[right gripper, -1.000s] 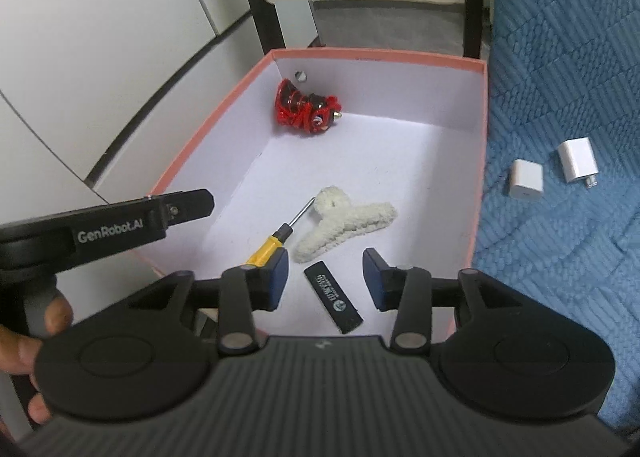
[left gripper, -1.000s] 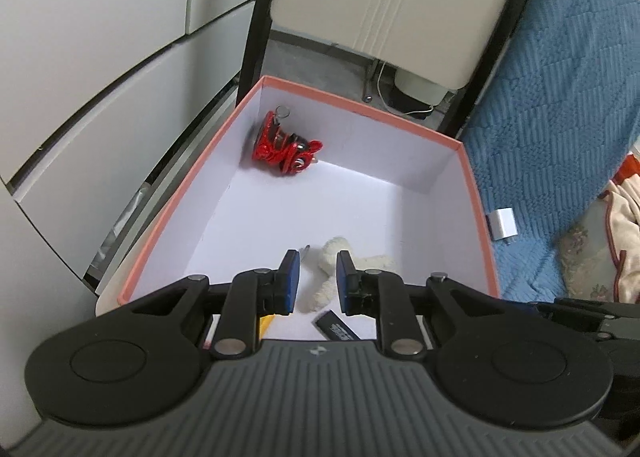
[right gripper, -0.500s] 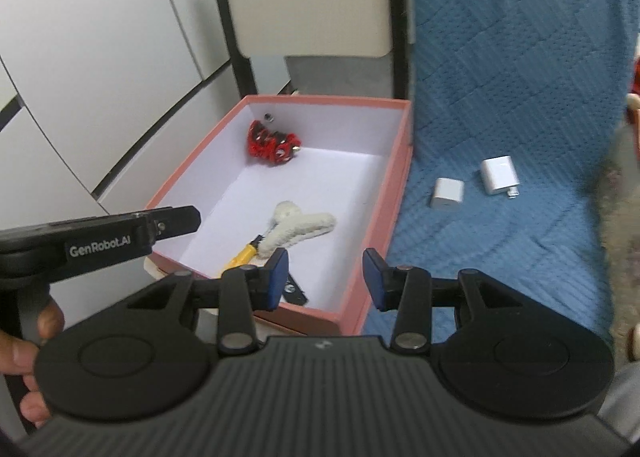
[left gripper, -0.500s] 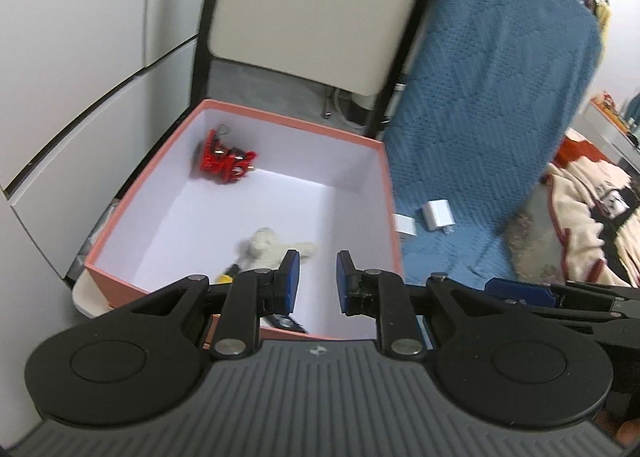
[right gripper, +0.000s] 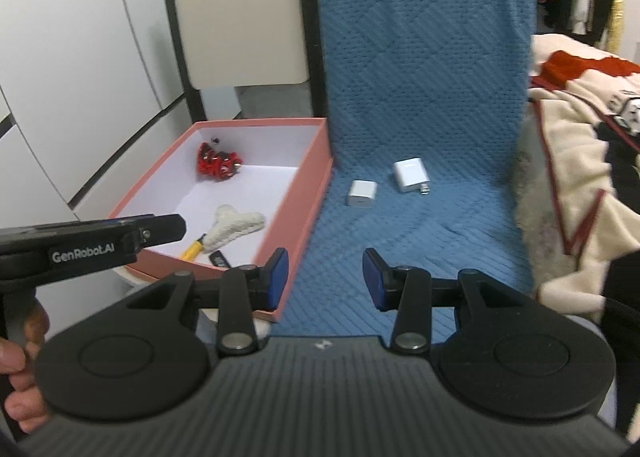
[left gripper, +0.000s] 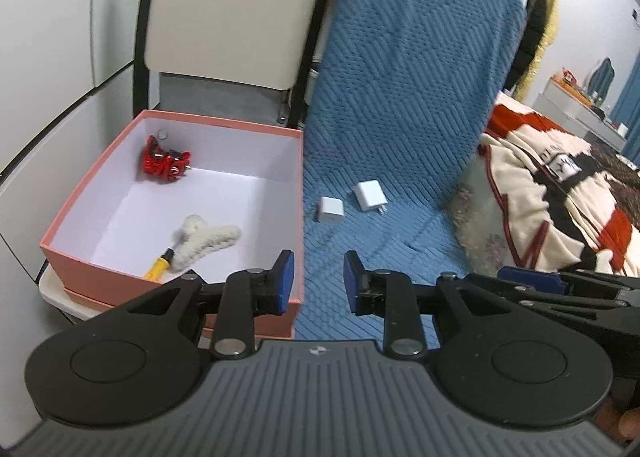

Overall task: Organize rigid objects
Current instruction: 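Withdraw both open grippers from the box back toward the chair seat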

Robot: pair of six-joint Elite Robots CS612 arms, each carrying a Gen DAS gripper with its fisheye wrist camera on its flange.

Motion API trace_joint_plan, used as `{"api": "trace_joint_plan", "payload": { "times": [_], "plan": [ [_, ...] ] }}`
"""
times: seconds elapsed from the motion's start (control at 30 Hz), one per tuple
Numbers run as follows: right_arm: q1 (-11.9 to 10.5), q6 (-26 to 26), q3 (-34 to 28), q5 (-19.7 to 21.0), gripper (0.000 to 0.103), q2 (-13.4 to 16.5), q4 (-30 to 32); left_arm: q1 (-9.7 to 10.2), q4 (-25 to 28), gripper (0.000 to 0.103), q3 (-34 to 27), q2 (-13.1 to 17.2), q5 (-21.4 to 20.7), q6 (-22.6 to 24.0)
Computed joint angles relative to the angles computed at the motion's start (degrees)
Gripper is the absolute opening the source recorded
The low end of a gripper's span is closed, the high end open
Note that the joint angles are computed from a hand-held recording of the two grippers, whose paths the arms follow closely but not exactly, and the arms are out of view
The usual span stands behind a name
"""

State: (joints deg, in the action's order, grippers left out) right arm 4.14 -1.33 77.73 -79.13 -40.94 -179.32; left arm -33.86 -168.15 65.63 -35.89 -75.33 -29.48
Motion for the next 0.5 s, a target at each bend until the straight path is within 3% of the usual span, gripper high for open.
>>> {"api": "trace_joint_plan", "payload": {
  "times": [0.5],
  "plan": [
    [-2.54, 0.62, 8.54, -2.31, 0.044, -2.94, -8.94, -3.11, -2.08, 0.043, 2.82, -1.18, 0.17, 2.31]
  ]
}}
